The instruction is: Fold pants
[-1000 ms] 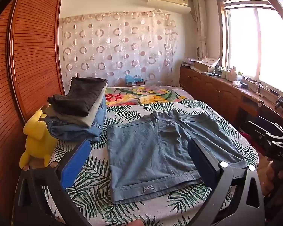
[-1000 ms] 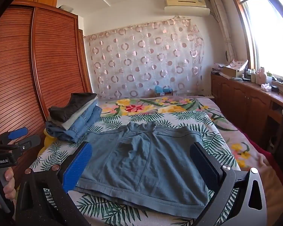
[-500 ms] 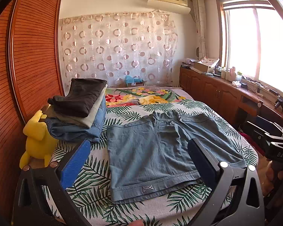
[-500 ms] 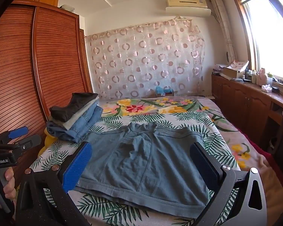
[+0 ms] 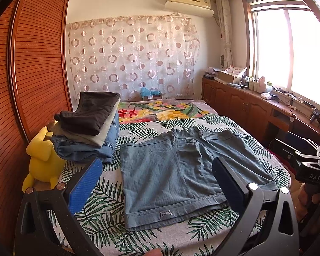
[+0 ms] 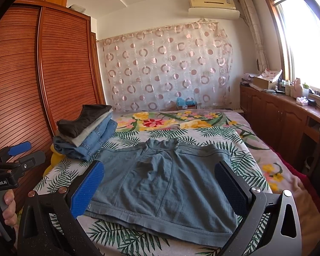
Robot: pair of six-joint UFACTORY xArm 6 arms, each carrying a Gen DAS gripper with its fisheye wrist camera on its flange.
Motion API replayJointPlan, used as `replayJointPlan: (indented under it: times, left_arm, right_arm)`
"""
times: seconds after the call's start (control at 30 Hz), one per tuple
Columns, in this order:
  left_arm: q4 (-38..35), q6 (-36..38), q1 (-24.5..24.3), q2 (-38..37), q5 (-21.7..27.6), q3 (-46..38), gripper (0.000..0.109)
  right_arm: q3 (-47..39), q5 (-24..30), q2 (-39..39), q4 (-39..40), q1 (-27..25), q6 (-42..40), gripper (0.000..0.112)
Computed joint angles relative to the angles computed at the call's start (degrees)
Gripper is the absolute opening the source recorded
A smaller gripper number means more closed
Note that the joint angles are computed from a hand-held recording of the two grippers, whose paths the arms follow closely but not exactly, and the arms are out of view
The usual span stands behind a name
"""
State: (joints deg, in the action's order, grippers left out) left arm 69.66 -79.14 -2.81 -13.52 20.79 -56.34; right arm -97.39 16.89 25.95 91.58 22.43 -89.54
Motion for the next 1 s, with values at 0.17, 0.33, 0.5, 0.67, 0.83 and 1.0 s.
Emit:
replayJointPlan:
  times: [0.17, 0.33, 0.5, 0.67, 0.83, 1.0]
  left_arm:
    - [0.0, 0.0, 0.0, -0.1, 0.1, 0.0, 0.103]
    - [0.3, -0.2, 0.0, -0.3, 0.1, 0.1, 0.103]
    - [0.5, -0.3, 0.0, -0.1, 0.0, 0.1, 0.103]
    - [-0.1, 0.0, -1.0, -0.3, 1.0, -0.2, 0.103]
    - [-0.1, 0.1, -1.1, -0.4, 1.2, -0.3, 0.103]
    - [0.3, -0.3, -1.2, -0.4, 1.2, -0.2, 0.103]
  right_arm:
    - [0.3, -0.1, -0.3, 0.8, 0.0, -0.6, 0.103]
    - [0.2, -0.1, -0.2, 0.6, 0.0, -0.4, 0.103]
    - [0.3, 0.0, -0.3, 0.4, -0.1, -0.4, 0.103]
    - [0.6, 0.1, -0.5, 0.8, -0.1, -0.8, 0.103]
    - [0.7, 0.2, -0.5, 0.9, -0.1, -0.9, 0.103]
    - [0.7, 0.1, -0.6, 1.0, 0.0, -0.9, 0.103]
